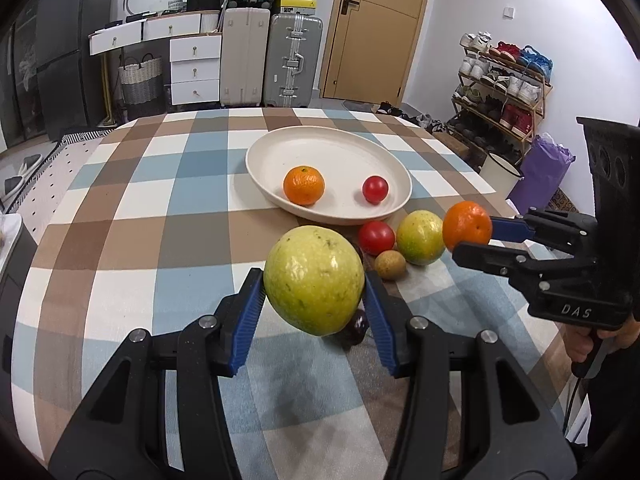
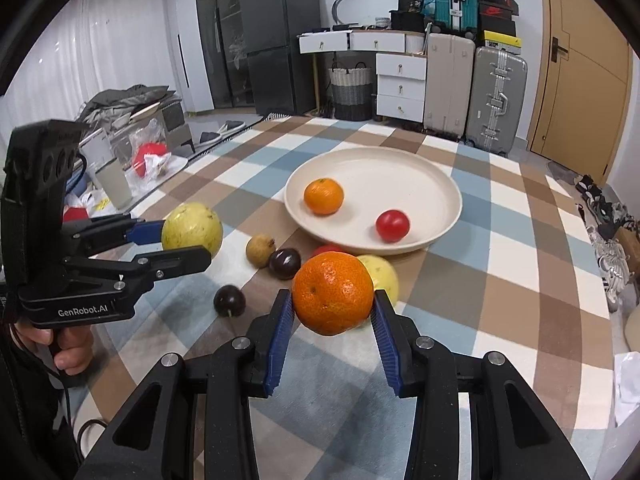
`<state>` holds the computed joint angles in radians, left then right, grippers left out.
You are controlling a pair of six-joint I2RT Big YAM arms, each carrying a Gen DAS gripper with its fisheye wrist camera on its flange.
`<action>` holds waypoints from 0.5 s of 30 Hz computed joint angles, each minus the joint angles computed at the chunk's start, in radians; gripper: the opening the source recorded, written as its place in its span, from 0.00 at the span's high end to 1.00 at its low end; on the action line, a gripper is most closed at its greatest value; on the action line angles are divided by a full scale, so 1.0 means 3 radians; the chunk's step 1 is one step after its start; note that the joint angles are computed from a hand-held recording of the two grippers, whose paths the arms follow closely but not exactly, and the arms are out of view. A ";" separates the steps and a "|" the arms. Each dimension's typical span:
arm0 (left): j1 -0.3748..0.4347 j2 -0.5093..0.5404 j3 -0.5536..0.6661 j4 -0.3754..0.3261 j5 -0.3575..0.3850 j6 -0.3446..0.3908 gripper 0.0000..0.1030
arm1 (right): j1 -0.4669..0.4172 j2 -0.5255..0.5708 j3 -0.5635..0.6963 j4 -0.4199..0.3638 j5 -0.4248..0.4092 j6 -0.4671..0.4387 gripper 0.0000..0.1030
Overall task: Organize fruits
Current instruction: 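Lift the green-yellow fruit with the left tool while the right tool grasps an orange, then place the green-yellow fruit and orange on the plate, opening both tools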
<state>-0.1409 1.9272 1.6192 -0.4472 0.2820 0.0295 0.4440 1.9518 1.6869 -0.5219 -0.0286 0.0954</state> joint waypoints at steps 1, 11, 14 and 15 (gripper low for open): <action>-0.0004 0.0020 0.0040 -0.0014 -0.0007 0.0006 0.54 | -0.0015 -0.0003 0.0009 0.0016 0.0010 0.0008 0.61; -0.0042 0.0244 0.0511 -0.0112 -0.0070 0.0021 0.54 | -0.0146 0.0126 0.0261 0.0000 -0.0082 0.0048 0.61; -0.0052 0.0348 0.0702 -0.0195 -0.0076 0.0033 0.54 | -0.0177 0.0183 0.0358 -0.0028 -0.0102 0.0027 0.61; -0.0055 0.0382 0.0759 -0.0218 -0.0077 0.0041 0.54 | -0.0187 0.0198 0.0383 -0.0026 -0.0110 0.0030 0.61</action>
